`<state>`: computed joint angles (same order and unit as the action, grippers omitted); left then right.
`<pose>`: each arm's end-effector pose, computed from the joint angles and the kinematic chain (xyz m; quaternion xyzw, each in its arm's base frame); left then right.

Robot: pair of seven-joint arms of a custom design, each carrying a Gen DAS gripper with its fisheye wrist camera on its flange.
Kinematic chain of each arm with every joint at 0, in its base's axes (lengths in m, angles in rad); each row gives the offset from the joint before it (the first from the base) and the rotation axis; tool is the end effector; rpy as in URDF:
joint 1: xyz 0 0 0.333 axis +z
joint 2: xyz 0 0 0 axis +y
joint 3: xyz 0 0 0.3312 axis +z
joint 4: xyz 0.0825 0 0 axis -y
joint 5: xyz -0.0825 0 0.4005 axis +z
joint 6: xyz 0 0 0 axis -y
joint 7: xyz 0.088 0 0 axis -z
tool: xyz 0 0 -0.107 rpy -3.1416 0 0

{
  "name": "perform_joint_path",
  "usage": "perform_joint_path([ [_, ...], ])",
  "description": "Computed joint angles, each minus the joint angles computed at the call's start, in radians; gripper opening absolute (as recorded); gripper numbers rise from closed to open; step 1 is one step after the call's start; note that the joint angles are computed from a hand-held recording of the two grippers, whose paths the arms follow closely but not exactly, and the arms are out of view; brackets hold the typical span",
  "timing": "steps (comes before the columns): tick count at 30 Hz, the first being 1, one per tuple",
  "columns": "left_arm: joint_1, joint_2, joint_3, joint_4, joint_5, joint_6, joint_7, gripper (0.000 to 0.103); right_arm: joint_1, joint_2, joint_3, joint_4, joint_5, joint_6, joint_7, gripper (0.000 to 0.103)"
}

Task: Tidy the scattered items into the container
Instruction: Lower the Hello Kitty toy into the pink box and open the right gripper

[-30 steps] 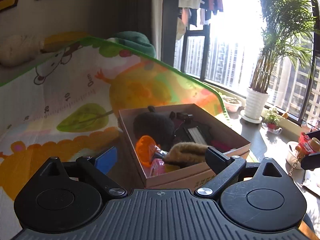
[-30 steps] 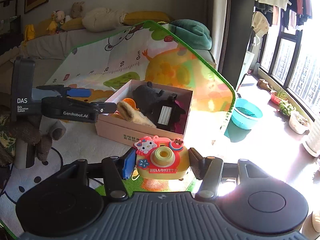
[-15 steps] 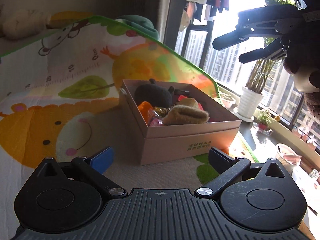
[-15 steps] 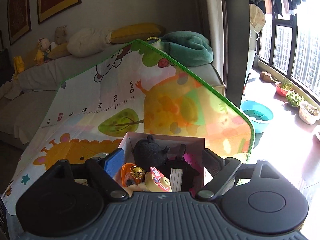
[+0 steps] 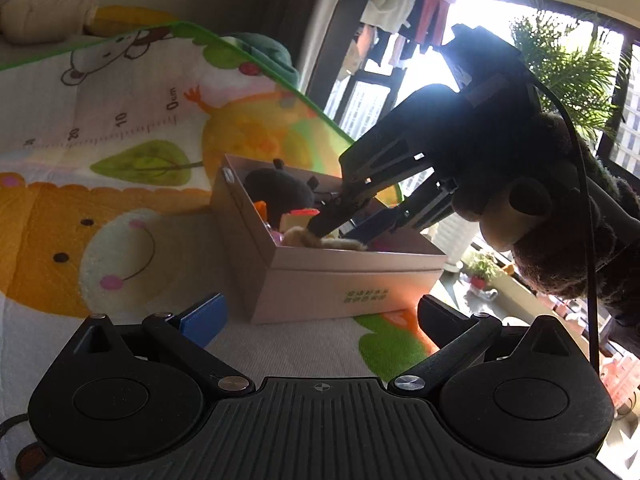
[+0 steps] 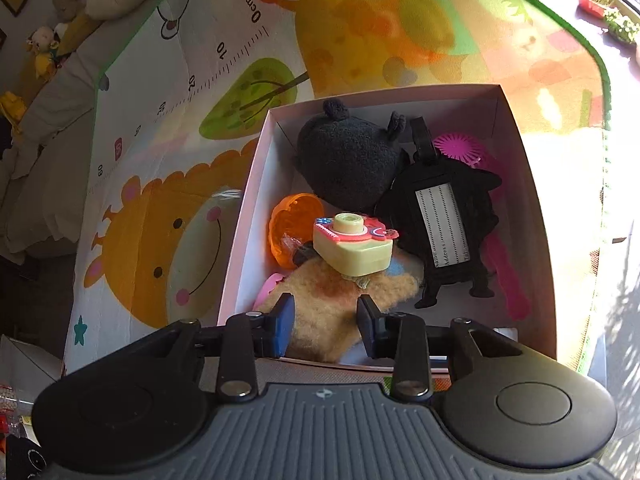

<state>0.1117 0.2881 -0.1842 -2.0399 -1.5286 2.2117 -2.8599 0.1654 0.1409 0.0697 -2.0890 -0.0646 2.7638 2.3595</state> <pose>0.6143 -0.0738 0.3231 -0.3143 0.7725 -0.5517 0.0078 0.6079 0.1471 0.4221 -0.4906 0.8303 -0.0855 0.2501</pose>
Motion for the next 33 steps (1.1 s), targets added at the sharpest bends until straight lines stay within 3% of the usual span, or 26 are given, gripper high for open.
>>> perform_joint_path([
  [4, 0.000, 0.003, 0.000, 0.002, -0.004, 0.008, -0.010, 0.103, 0.006, 0.053, -0.008, 0.050, -0.036, 0.023, 0.023, 0.034],
  [8, 0.000, 0.005, 0.000, 0.005, -0.012, 0.027, -0.022, 0.103, 0.058, 0.077, -0.067, 0.097, -0.258, -0.110, 0.171, 0.034],
  [14, 0.000, 0.005, -0.001, 0.007, -0.012, 0.039, -0.034, 0.103, 0.066, -0.026, -0.094, 0.011, -0.544, -0.074, 0.367, 0.035],
  [16, -0.001, 0.003, -0.001, 0.004, -0.008, 0.041, -0.031, 0.103, 0.060, -0.032, -0.086, 0.019, -0.601, -0.082, 0.384, 0.045],
  [19, 0.000, -0.001, -0.001, -0.002, -0.007, 0.037, -0.021, 0.103, 0.052, 0.004, -0.070, 0.063, -0.589, -0.103, 0.372, 0.069],
  [22, -0.002, -0.004, 0.000, -0.006, -0.012, 0.047, -0.018, 0.103, 0.044, 0.072, -0.056, 0.128, -0.502, -0.143, 0.331, 0.069],
  [23, -0.002, -0.004, 0.001, -0.006, -0.014, 0.050, -0.020, 0.103, 0.037, 0.096, -0.048, 0.148, -0.458, -0.157, 0.309, 0.064],
  [24, -0.002, -0.004, 0.001, -0.005, -0.015, 0.053, -0.024, 0.103, 0.029, 0.114, -0.038, 0.163, -0.409, -0.166, 0.277, 0.049],
  [26, 0.000, -0.003, 0.003, -0.002, -0.017, 0.049, -0.035, 0.103, 0.036, 0.110, -0.046, 0.158, -0.403, -0.165, 0.280, 0.049],
  [28, 0.004, -0.002, 0.003, 0.000, -0.019, 0.042, -0.043, 0.103, 0.080, 0.082, -0.083, 0.146, -0.539, -0.184, 0.362, 0.048],
  [30, 0.006, -0.006, 0.004, -0.004, -0.020, 0.036, -0.042, 0.103, 0.124, 0.072, -0.097, 0.174, -0.680, -0.317, 0.420, 0.049],
  [31, 0.006, -0.008, 0.004, -0.006, -0.020, 0.034, -0.039, 0.103, 0.122, 0.070, -0.089, 0.182, -0.682, -0.353, 0.404, 0.057],
  [33, 0.006, -0.011, 0.005, -0.009, -0.017, 0.030, -0.033, 0.103, 0.088, 0.057, -0.066, 0.174, -0.578, -0.356, 0.327, 0.060],
])
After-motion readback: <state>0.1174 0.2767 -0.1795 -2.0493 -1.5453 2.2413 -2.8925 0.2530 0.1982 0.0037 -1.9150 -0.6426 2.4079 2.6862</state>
